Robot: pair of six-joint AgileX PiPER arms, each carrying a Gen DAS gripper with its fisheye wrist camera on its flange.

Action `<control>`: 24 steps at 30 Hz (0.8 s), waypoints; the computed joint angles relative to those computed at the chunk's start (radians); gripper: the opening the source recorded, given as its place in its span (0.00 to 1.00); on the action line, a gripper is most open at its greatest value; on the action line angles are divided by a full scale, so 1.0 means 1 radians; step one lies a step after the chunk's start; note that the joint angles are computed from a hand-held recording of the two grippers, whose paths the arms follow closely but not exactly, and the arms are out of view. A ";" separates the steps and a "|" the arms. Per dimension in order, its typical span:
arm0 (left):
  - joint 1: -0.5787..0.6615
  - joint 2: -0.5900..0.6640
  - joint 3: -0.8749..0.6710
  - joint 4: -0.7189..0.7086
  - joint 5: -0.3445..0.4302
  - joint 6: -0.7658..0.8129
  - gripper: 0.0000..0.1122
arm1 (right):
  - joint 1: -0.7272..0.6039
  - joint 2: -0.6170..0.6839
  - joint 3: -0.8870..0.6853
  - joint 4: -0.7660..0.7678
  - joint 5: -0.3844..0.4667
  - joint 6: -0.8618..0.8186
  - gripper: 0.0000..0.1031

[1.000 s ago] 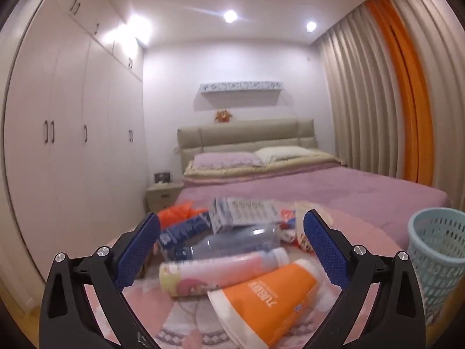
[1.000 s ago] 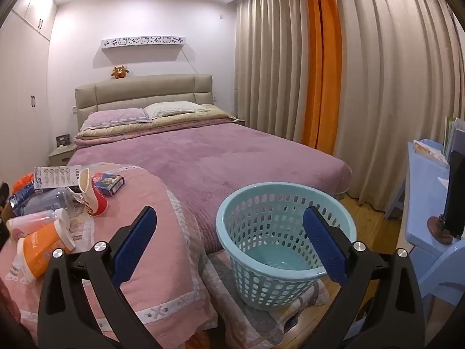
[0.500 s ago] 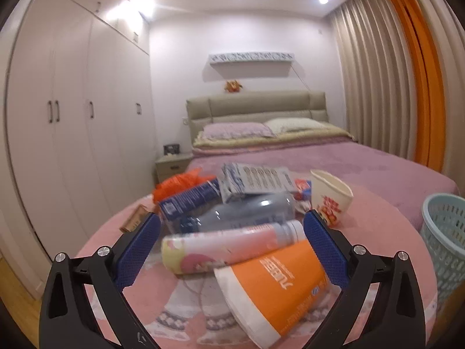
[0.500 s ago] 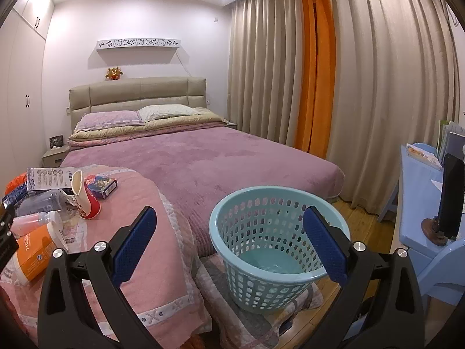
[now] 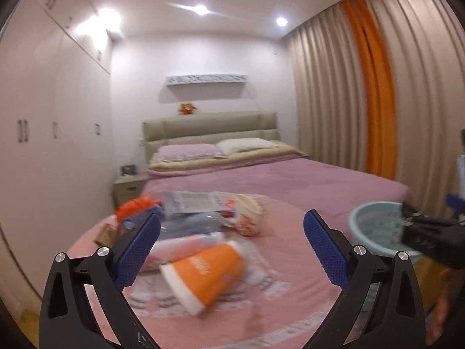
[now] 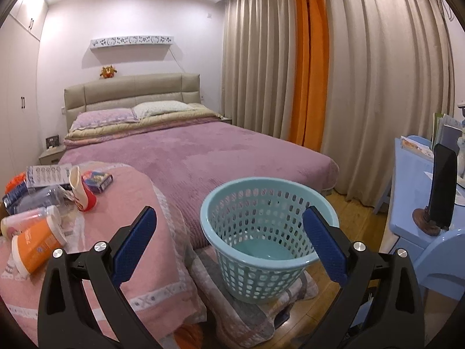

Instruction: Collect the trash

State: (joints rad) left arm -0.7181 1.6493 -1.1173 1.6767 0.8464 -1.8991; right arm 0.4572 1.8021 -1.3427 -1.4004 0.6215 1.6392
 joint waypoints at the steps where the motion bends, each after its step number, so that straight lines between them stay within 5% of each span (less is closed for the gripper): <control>1: 0.002 0.003 -0.008 -0.007 -0.021 0.011 0.85 | -0.006 -0.001 0.003 0.004 -0.006 0.000 0.93; 14: 0.018 -0.002 -0.030 -0.063 -0.114 0.036 0.85 | -0.054 0.057 -0.065 0.053 -0.069 -0.010 0.93; 24: 0.022 0.017 -0.066 -0.082 -0.121 0.088 0.85 | -0.049 0.088 -0.124 0.027 -0.030 -0.004 0.93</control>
